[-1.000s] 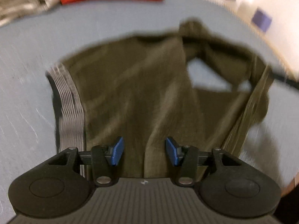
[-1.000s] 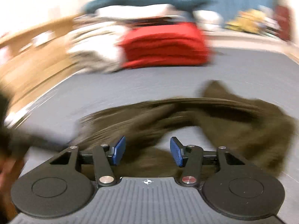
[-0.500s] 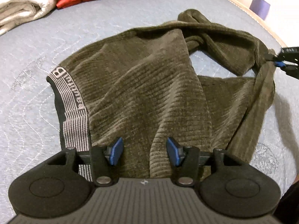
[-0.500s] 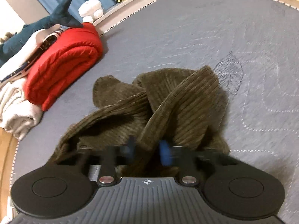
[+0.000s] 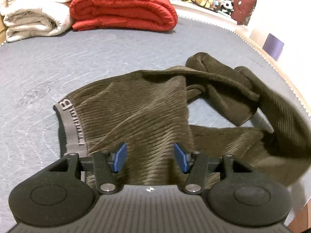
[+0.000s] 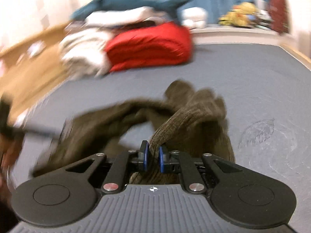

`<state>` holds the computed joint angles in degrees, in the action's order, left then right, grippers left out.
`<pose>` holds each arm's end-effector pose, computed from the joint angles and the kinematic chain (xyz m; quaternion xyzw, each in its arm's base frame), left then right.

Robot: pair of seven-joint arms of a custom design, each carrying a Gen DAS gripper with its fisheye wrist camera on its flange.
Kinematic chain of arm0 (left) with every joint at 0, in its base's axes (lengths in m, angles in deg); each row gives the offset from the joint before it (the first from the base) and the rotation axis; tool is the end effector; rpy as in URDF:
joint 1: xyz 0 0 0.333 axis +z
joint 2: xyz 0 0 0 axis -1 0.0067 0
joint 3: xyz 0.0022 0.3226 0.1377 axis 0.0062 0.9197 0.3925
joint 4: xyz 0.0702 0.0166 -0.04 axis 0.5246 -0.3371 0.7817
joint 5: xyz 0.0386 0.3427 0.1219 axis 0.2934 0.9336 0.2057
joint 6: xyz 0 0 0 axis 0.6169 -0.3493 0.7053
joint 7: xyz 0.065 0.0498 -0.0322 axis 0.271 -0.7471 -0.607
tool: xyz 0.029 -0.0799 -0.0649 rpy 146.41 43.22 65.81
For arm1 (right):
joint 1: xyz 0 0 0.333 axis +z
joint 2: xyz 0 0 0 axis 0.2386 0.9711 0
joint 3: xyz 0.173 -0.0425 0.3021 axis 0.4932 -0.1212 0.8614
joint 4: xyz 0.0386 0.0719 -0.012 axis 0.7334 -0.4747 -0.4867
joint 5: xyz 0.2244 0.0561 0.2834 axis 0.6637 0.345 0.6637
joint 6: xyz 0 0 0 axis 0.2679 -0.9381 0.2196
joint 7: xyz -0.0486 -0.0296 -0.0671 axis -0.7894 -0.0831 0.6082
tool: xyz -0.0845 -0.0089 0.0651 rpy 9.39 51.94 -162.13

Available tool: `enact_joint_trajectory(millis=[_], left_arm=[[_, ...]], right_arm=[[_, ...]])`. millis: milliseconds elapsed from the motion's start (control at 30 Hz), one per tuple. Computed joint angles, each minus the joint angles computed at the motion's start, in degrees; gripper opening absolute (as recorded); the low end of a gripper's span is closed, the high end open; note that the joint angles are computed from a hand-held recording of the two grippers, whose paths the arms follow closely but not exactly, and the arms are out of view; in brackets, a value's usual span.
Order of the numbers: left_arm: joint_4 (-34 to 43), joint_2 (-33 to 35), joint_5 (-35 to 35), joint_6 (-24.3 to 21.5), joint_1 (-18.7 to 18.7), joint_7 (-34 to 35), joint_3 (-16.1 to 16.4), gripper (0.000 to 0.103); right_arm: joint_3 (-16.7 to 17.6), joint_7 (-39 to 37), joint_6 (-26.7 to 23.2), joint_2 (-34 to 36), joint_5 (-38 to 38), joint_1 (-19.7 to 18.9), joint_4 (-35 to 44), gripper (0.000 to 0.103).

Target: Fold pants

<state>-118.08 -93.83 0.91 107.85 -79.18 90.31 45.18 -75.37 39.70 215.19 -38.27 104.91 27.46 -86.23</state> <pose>0.4146 -0.0392 0.5992 -0.7845 0.5184 -0.2383 0.2430 0.5109 0.1167 0.5942 -0.8472 0.3571 -0.0543 0.3897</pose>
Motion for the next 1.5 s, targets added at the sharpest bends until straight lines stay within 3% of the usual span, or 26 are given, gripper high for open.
enact_joint_trajectory(millis=[133, 200, 267, 333, 400, 433, 533, 600, 667, 733, 900, 933, 1000, 1100, 1200, 1300, 1400, 1500], left_arm=[[1.1, 1.0, -0.6, 0.9, -0.4, -1.9, -0.8, 0.06], [1.6, 1.7, -0.8, 1.2, -0.7, -2.7, -1.1, 0.061], [1.9, 2.1, -0.7, 1.5, -1.1, -3.3, -1.3, 0.063], [1.9, 2.3, -0.5, 1.4, -1.3, -3.7, -1.3, 0.063], [1.7, 2.2, -0.1, 1.3, -1.4, -4.0, -1.3, 0.063], [1.6, 2.1, 0.1, 1.2, -1.3, -4.1, -1.2, 0.063], [1.3, 2.1, 1.0, 0.9, -0.7, -4.6, -1.1, 0.063], [1.0, 2.0, 1.3, 0.6, -0.3, -5.1, -0.9, 0.063], [0.7, 1.7, 1.4, 0.5, -0.1, -5.2, -0.5, 0.063], [0.3, 1.3, 1.4, 0.4, 0.1, -5.2, -0.1, 0.063], [0.0, 0.5, 1.1, 0.0, 0.7, -5.0, 0.3, 0.063], [0.0, 0.5, 1.1, 0.0, 0.8, -5.0, 0.3, 0.063], [0.1, 0.6, 1.1, -0.1, 1.0, -5.2, 0.2, 0.063], [0.8, 1.3, 1.3, 0.0, 1.1, -5.6, -0.1, 0.063], [1.5, 2.1, 1.5, 0.5, 1.0, -6.1, -0.5, 0.063], [2.2, 3.1, 1.9, 1.0, 0.5, -6.8, -1.0, 0.063], [2.7, 4.0, 2.6, 1.4, 0.0, -7.4, -1.5, 0.063], [3.2, 4.8, 3.3, 1.5, -0.5, -8.0, -1.6, 0.063]], right_arm=[[-3.1, -11.8, -17.2, -3.5, -10.3, -2.0, -0.9, 0.011], [-2.8, -14.2, -21.3, -4.7, -16.1, -2.6, -1.7, 0.012], [-2.0, -12.4, -18.2, -5.2, -18.2, -2.8, -3.1, 0.015], [-2.6, -8.6, -16.4, -3.6, -14.6, -2.9, -1.4, 0.025], [-2.9, -3.9, -12.0, -1.5, -7.7, -3.2, 0.7, 0.05], [-2.7, -1.2, -9.4, -0.7, -5.0, -3.4, 1.2, 0.052], [-1.8, 11.1, -4.2, 4.7, 1.2, -4.2, 5.5, 0.053], [-0.5, 18.4, -1.7, 8.2, 1.0, -4.9, 7.4, 0.053], [1.3, 25.7, 2.5, 11.0, -3.4, -4.7, 8.0, 0.053], [2.5, 32.6, 3.1, 13.5, -8.4, -4.6, 8.8, 0.053], [5.2, 40.2, 7.6, 17.1, -18.2, -3.3, 9.3, 0.053], [5.5, 41.6, 8.9, 17.9, -20.1, -3.1, 9.2, 0.052], [5.9, 44.2, 10.4, 18.3, -23.8, -2.8, 8.8, 0.024], [6.6, 44.7, 12.8, 17.9, -25.0, -3.8, 8.1, 0.008], [7.6, 40.6, 17.0, 15.8, -20.0, -5.7, 6.6, 0.008], [8.4, 28.1, 21.4, 12.6, -3.9, -8.6, 5.5, 0.008], [6.1, 14.2, 24.1, 10.3, 12.7, -10.0, 5.9, 0.007], [2.6, 7.3, 28.3, 9.2, 24.1, -11.1, 6.7, 0.007]])
